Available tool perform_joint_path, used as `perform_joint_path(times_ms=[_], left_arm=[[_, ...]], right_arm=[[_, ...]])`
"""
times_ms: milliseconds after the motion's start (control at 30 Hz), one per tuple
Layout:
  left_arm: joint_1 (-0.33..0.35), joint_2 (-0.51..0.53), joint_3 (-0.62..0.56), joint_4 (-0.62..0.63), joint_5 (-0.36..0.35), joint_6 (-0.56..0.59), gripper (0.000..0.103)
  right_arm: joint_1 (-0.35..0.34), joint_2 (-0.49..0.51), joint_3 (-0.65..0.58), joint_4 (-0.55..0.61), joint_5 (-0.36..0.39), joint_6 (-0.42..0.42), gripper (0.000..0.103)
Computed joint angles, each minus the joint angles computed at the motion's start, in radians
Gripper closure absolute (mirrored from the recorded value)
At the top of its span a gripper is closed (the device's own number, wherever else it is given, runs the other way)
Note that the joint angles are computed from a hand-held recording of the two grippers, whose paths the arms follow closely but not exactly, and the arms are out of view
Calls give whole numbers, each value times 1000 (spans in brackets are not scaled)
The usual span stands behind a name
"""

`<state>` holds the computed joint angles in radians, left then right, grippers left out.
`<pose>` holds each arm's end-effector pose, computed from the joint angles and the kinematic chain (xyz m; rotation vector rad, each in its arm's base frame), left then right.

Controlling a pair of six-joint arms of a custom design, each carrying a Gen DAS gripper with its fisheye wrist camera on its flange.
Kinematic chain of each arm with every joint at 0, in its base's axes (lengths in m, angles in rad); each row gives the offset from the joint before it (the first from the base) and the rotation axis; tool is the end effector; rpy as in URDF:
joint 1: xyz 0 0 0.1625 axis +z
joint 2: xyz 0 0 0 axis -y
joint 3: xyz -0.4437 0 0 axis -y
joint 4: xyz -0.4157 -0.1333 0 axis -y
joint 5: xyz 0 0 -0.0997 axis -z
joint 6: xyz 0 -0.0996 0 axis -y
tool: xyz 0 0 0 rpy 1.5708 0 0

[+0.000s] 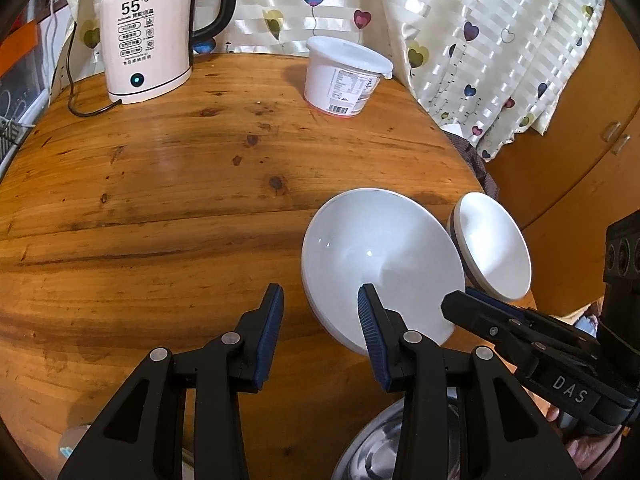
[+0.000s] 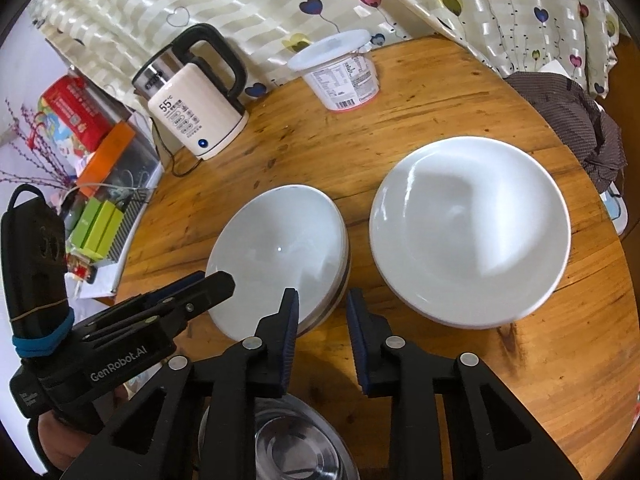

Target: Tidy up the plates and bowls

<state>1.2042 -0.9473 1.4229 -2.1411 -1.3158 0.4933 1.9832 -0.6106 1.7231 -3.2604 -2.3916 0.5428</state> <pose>-0.1163 -0.7448 0.2459 1.1842 2.6244 -0.1128 0.3231 -0.5878 0.0416 -0.4718 -2.4059 1.1273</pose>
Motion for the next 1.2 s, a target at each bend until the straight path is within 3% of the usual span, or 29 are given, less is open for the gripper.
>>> perform_joint_path(times_ms=[167,733,1200], left_arm=[[2,13,-9,8,-4,5,76],[7,-12,4,-15,-17,13,76],[3,-91,49,-21,-54,40,76]], right_arm=[[-11,3,-4,-7,16,0,81],[14,19,-39,19,-12,-20,82],[80,23,-50,33,-77,-23,82]])
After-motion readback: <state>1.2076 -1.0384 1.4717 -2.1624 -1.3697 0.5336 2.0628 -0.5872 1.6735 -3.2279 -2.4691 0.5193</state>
